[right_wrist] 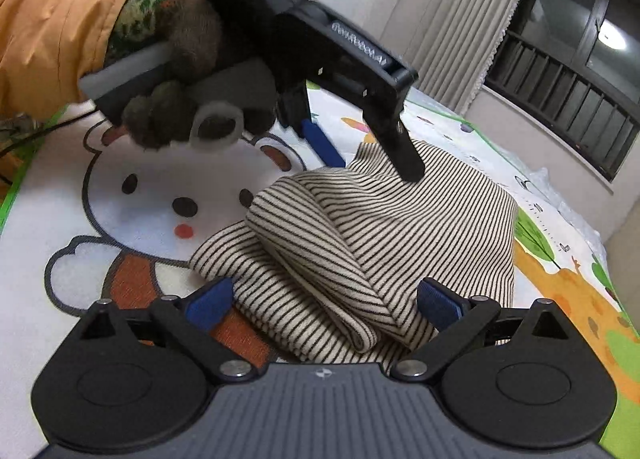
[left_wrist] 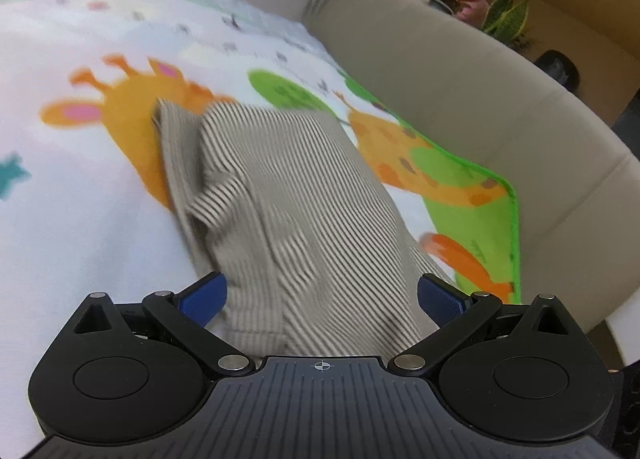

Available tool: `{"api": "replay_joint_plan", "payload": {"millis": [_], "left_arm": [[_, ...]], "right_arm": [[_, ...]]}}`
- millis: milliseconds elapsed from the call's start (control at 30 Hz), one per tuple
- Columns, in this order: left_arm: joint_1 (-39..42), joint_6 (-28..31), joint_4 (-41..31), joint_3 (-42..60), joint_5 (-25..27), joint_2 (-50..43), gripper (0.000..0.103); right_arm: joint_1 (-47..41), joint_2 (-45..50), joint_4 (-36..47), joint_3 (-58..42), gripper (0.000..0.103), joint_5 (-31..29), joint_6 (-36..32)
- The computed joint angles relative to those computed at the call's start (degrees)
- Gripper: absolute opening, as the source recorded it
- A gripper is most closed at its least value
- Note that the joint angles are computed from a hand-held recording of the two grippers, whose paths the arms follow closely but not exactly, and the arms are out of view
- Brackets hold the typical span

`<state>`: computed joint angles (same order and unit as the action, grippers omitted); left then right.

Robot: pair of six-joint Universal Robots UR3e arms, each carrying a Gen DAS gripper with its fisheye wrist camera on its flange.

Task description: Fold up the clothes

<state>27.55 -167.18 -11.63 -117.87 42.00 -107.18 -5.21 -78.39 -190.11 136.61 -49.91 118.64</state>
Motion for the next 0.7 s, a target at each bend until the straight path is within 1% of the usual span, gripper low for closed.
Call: {"api": "replay_joint_plan", "payload": {"millis": [67, 200, 233, 333, 433, 500, 533, 600, 667, 700], "left_arm": [[1.7, 0.5, 1.2, -2.0, 0.1, 2.3, 0.103], [6.4, 2.1, 0.0, -6.2, -0.7, 7.3, 0.103], [7.4, 2.3, -0.2, -7.2, -0.7, 8.3, 0.103], [9.9, 3.2, -0.8, -9.9, -1.5, 10.3, 0.103], [11.8, 5.0, -2.1, -12.3, -2.3, 12.3, 0.103], [12.8, 6.8, -3.0, -13.3, -2.4, 13.6, 0.103], [13.2, 7.5, -3.2, -13.7, -2.4, 14.3, 0.103], [13.9, 8.8, -2.8, -14.7, -2.5, 15.4, 0.103], [14.5, 10.7, -2.7, -15.7, -2.7, 16.8, 0.103], [14.7, 12.2, -3.1, -16.3, -2.6, 17.7, 0.103]], "right_arm": [[-0.3, -0.8, 1.4, 0.4, 0.099, 0.5, -1.8], [-0.7, -5.1, 12.8, -1.1, 0.099, 1.6, -7.4], [-0.2, -5.4, 13.6, -1.3, 0.099, 1.2, -8.4], [2.0, -4.0, 9.6, -0.9, 0.1, -1.3, -9.1], [3.6, -1.9, 5.8, -0.8, 0.1, -2.4, -6.7], [4.2, -1.8, 6.3, -1.8, 0.093, -2.8, -4.6], [4.3, -1.9, 8.6, -3.5, 0.084, -2.9, -3.2], [4.1, -2.2, 13.2, -6.5, 0.078, -2.5, -0.6], [2.3, -2.9, 18.2, -8.8, 0.066, -0.8, 1.3], [1.3, -3.3, 21.7, -10.4, 0.064, 0.1, 1.9]]}}
